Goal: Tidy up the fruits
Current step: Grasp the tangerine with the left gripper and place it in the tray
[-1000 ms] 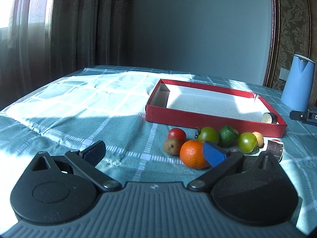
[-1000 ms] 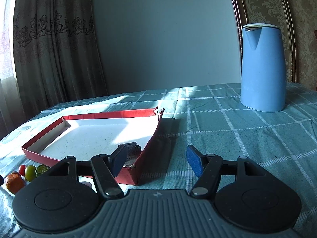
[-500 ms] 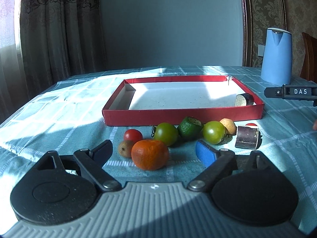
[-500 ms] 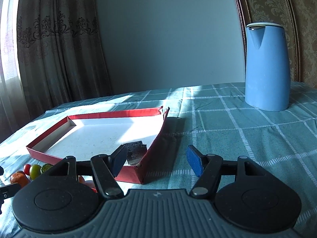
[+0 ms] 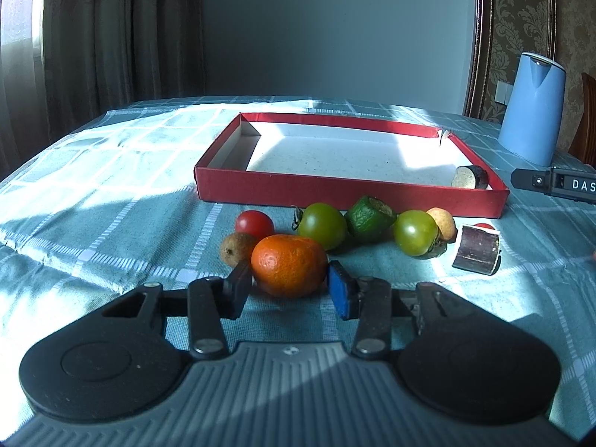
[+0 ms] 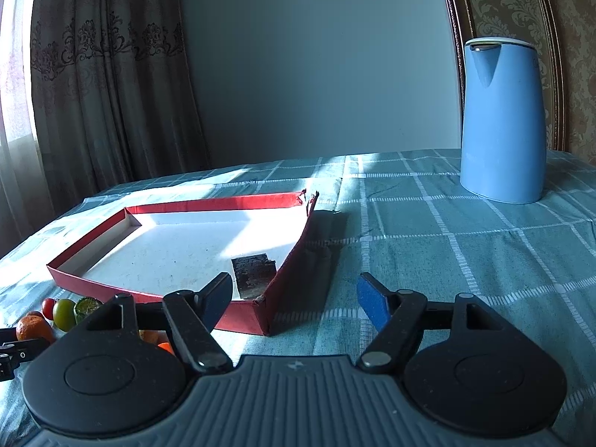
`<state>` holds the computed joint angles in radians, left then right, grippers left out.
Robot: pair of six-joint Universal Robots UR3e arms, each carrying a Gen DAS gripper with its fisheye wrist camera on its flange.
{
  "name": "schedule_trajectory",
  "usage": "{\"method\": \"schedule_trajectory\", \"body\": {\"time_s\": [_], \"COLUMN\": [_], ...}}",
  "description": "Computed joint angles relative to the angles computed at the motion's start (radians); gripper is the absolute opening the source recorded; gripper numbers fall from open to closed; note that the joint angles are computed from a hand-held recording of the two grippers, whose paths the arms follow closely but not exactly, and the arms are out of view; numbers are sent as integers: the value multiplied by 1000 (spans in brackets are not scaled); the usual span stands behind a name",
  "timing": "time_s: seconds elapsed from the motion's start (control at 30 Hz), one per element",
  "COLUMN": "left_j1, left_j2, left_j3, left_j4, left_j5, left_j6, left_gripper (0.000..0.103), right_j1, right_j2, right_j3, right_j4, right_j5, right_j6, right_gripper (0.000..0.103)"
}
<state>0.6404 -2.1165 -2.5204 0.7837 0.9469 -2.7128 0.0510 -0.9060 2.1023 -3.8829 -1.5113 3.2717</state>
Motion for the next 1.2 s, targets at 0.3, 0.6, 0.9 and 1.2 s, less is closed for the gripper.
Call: {"method": "schedule_trajectory", "body": {"time_s": [0.3, 0.6, 0.9, 1.2], "left_j1": [13, 11, 40, -136], "left_j2": [-1, -10, 119, 126], "left_j3": [-3, -12, -7, 361], "left_j4": [4, 32, -77, -282], "left_j5": [-18, -13, -57, 103], "left_j6": [-3, -8, -49, -171], "left_gripper": [40, 40, 40, 41], "right_j1": [67, 183, 157, 152], "right_j2": [-48, -88, -106, -108], "right_j3": [26, -62, -49, -47], "right_j4": [108, 428, 449, 445], "right_j5": [-105, -322, -280, -270], "right_j6": [-3, 11, 36, 39], "right_gripper": [86, 103, 103, 103]}}
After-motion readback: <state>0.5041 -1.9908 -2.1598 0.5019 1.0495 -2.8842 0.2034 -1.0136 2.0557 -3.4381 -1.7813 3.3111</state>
